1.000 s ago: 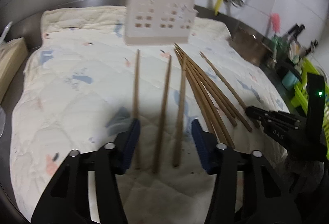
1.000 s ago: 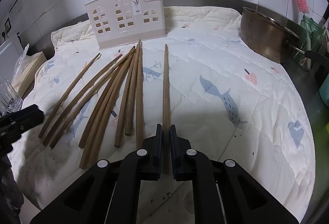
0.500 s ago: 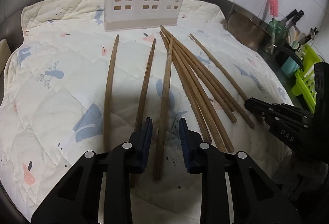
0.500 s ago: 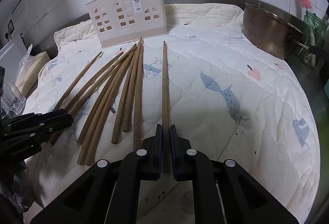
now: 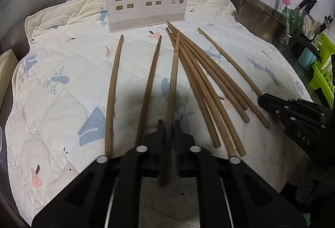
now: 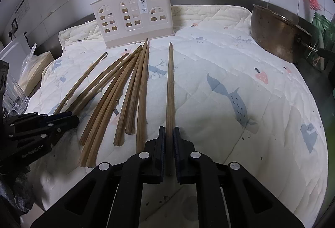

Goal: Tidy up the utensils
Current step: 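Lift the chopstick upright with the right gripper over the beige holder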

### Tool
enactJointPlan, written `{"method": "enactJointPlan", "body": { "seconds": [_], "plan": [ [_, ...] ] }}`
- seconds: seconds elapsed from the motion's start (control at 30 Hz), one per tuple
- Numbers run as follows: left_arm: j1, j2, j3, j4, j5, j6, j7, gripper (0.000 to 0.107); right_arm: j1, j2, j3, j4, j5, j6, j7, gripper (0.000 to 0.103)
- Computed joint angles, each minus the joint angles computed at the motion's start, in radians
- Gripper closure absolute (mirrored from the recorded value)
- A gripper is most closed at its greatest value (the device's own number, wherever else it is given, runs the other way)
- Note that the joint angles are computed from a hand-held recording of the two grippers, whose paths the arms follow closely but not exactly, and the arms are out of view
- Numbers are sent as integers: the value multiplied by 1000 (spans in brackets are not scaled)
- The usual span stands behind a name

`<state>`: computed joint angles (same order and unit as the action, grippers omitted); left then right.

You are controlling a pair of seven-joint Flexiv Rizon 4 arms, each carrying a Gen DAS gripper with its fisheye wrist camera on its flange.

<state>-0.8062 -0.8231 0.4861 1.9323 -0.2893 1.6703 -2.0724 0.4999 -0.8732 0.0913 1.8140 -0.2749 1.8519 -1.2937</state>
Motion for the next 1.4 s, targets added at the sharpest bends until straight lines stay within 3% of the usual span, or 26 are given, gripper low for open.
{"method": "enactJointPlan", "body": {
  "seconds": [0.3, 0.5, 0.6, 0.7, 0.83, 1.0, 1.17, 1.27, 1.4],
  "plan": [
    [-30, 46, 22, 40, -16, 60, 26, 101, 44, 47, -47, 40, 47, 88, -27, 96],
    [-44, 88, 32, 76, -76, 117, 90, 101, 97, 91, -100, 41, 100, 156, -89, 96],
    [-44, 114, 34, 87, -102, 146, 130, 101, 85, 104, -89, 15, 96, 161, -115, 96],
    [-44, 136, 40, 88, -132, 154, 178, 101, 35, 108, -42, -26, 56, 144, -117, 96],
    [-94, 135, 107, 60, -197, 118, 248, 101, -35, 101, 22, -106, -24, 75, -96, 96],
    [-104, 152, 146, 17, -212, 83, 317, 101, -188, 69, 208, -227, -166, -74, -78, 96],
    [-133, 157, 227, -41, -163, 13, 311, 101, -285, 38, 377, -352, -193, -209, -154, 96],
    [-147, 160, 276, -71, -123, -8, 292, 101, -317, 14, 463, -431, -170, -268, -209, 96],
    [-176, 158, 360, -113, -74, -33, 256, 101, -288, 2, 472, -523, -138, -306, -254, 96]
  ]
}}
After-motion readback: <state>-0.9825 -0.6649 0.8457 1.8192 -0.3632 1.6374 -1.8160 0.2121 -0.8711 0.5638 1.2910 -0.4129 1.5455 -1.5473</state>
